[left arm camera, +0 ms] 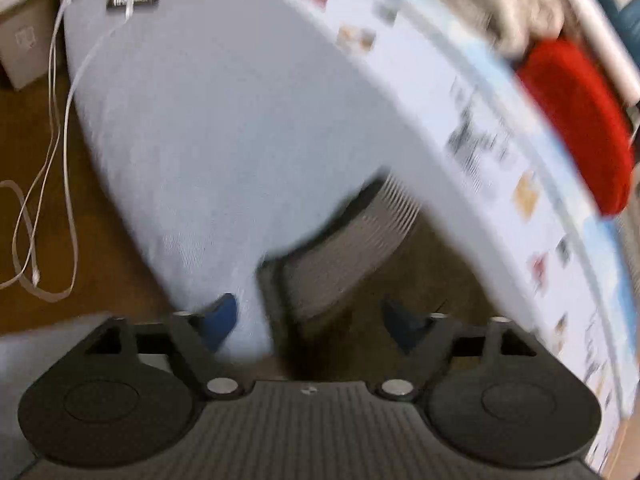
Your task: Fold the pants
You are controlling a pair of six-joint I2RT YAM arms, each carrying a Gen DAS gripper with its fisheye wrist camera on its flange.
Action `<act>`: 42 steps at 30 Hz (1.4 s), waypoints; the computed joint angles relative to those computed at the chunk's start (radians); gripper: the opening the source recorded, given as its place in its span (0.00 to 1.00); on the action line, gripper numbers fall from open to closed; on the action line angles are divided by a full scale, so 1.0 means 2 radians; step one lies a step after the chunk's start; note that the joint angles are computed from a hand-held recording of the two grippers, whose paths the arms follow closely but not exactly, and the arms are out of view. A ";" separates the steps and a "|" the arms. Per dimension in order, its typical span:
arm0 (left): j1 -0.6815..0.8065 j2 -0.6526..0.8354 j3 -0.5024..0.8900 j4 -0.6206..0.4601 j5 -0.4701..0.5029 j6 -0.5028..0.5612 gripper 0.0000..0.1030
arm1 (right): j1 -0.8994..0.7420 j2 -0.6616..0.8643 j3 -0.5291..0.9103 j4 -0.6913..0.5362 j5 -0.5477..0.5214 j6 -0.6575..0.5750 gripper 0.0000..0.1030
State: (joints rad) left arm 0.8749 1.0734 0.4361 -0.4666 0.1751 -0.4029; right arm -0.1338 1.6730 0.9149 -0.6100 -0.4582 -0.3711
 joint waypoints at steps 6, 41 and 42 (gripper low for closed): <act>-0.025 0.058 0.000 0.121 0.031 0.012 0.86 | 0.076 0.089 0.177 -0.021 -0.060 0.117 0.49; 0.027 0.197 0.032 0.164 0.049 -0.001 0.86 | 0.242 0.216 0.256 0.137 0.023 0.121 0.22; 0.024 0.198 0.032 0.164 0.048 -0.001 0.86 | 0.245 0.212 0.251 0.128 0.021 0.104 0.20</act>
State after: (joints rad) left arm 0.9234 1.4689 0.4993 -0.1377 0.2714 -0.4054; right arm 0.3564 2.0968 1.4177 -0.3534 -0.4163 -0.1638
